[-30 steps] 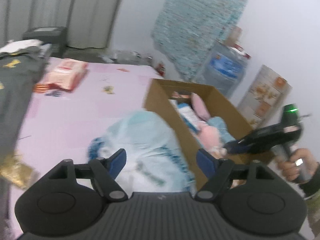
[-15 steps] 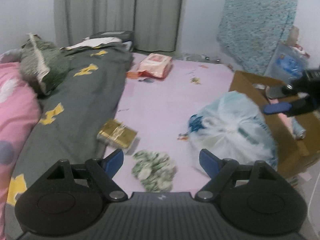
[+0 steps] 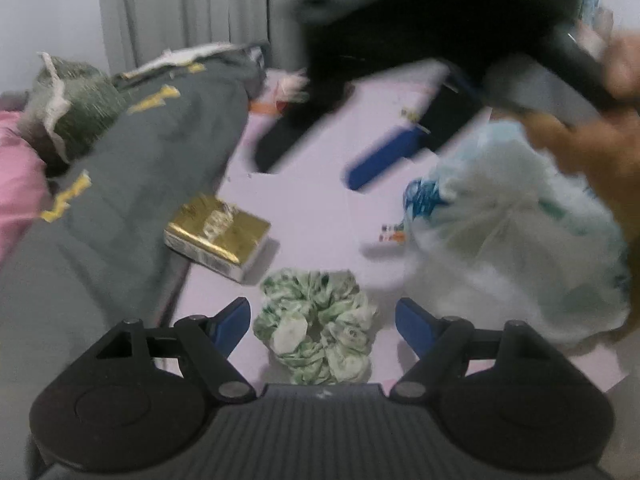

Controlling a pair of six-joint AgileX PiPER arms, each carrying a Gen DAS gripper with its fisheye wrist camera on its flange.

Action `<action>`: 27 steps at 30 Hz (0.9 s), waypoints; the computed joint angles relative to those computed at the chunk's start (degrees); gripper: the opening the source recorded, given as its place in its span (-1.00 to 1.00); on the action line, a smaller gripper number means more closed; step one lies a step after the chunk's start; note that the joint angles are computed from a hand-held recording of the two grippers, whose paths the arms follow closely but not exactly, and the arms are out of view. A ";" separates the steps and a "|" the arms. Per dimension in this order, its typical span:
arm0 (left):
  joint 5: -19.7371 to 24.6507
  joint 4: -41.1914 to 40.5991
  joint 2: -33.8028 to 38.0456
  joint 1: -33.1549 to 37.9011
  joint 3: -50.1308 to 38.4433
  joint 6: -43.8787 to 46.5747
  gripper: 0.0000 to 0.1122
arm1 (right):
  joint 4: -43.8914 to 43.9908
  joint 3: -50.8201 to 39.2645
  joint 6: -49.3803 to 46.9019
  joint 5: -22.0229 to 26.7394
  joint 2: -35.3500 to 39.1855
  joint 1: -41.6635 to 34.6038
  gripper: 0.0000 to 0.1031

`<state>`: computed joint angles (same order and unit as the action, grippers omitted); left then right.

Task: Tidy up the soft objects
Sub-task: 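Grasp the gold snack box with the right tool while the left tool grasps the green scrunchie, then lift the snack box with the right tool while the left tool lifts the scrunchie toward the box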

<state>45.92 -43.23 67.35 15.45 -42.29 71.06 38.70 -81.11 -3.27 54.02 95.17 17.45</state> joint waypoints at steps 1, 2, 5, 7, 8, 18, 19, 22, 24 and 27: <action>-2.06 1.23 0.99 -1.57 0.25 -1.24 0.42 | -1.20 -3.47 0.37 0.77 3.31 0.77 0.54; -3.88 2.71 2.10 -3.05 0.23 -2.86 0.39 | -2.33 -7.71 0.74 2.29 7.17 1.46 0.54; -4.61 3.25 5.38 -3.64 -0.57 -4.30 0.24 | -4.85 -17.45 2.31 5.07 16.22 2.90 0.54; -2.86 1.66 6.64 -2.03 -1.02 -3.17 0.11 | -6.40 -22.54 2.85 6.16 20.52 3.96 0.54; -2.59 0.93 7.29 -1.48 -1.09 -2.37 0.08 | -7.84 -25.07 3.21 6.76 22.39 4.65 0.54; -0.04 -2.92 7.96 3.56 -0.09 2.04 -0.46 | -17.23 -37.46 2.41 10.40 31.36 9.49 0.24; 0.11 -3.22 7.54 3.96 0.15 2.33 -0.50 | -17.55 -37.41 2.46 10.32 31.19 9.47 0.12; 0.04 -3.61 6.29 4.59 0.84 3.13 -0.55 | -15.70 -35.88 2.20 9.42 30.30 8.35 0.09; 0.60 -3.79 5.14 5.45 1.24 3.69 -0.57 | -14.44 -34.07 2.56 8.44 29.35 7.50 0.08; 1.01 -3.63 3.14 5.70 1.53 3.03 -0.57 | -12.15 -29.56 2.48 6.00 26.18 6.19 0.08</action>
<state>46.93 -46.87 70.49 21.16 -40.76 74.09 26.55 -110.67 -0.80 60.02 121.35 23.64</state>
